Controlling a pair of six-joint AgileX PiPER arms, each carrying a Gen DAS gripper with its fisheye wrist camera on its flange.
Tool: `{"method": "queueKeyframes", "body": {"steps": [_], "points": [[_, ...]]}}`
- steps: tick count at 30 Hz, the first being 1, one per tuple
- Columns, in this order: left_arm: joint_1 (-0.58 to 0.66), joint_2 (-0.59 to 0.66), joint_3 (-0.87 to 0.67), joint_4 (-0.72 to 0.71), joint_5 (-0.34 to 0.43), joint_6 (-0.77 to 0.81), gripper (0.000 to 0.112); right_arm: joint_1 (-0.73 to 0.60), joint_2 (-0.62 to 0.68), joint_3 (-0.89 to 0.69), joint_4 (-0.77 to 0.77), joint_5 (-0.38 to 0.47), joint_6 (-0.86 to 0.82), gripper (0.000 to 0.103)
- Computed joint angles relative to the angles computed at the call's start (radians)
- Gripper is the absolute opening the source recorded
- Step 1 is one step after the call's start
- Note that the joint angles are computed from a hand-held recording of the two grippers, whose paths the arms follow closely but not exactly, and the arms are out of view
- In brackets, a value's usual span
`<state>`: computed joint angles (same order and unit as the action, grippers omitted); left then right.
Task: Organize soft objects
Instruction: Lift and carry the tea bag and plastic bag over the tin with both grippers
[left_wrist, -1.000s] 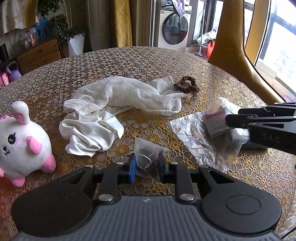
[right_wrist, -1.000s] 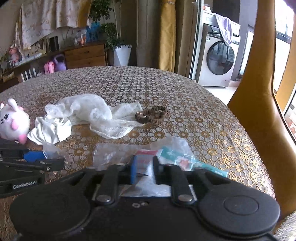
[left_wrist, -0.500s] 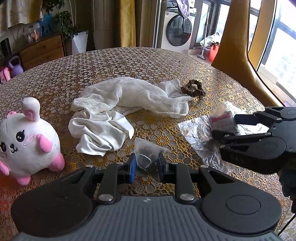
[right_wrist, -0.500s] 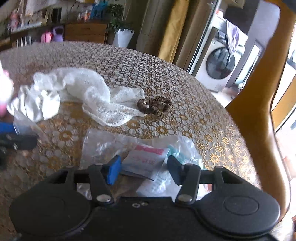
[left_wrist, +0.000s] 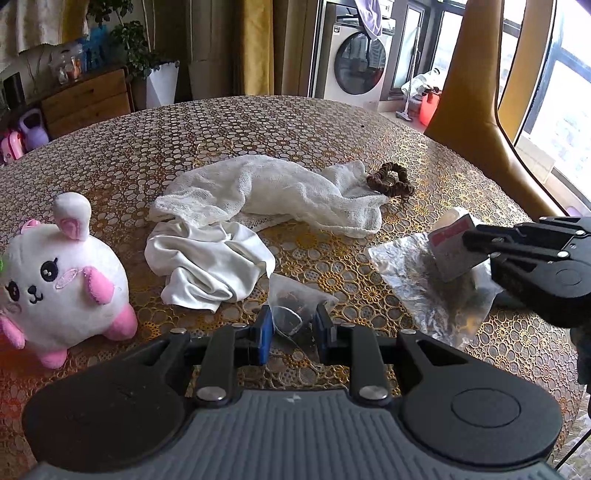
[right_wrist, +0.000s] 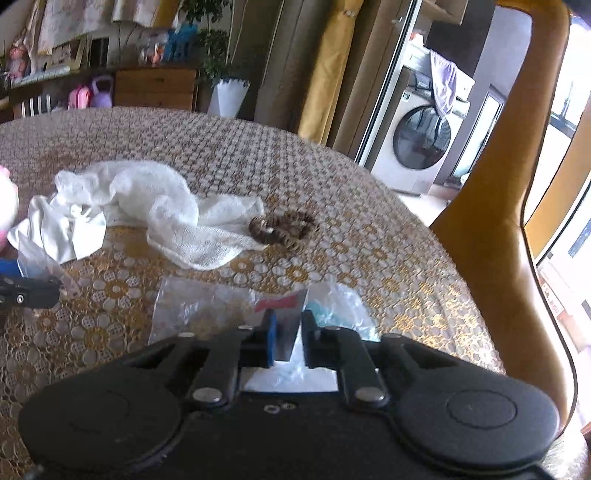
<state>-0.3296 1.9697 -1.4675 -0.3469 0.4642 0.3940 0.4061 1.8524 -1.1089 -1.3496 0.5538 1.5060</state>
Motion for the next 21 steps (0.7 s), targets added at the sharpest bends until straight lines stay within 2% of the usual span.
{"method": "queueKeyframes", "body": {"steps": [6,10,17,21], "points": [[0.006,-0.018,0.015,-0.019,0.000,0.020,0.023,-0.006,-0.087,0.107,-0.238,-0.061,0.267,0.002],[0.016,-0.034,0.019,-0.045,0.012,0.042,0.023,0.005,-0.142,0.148,-0.300,-0.084,0.350,0.001],[0.057,-0.087,0.022,-0.113,0.063,0.113,0.023,0.026,-0.253,0.197,-0.304,-0.129,0.438,0.000],[0.101,-0.132,0.031,-0.167,0.108,0.185,0.023,0.060,-0.311,0.209,-0.262,-0.140,0.434,0.000]]}}
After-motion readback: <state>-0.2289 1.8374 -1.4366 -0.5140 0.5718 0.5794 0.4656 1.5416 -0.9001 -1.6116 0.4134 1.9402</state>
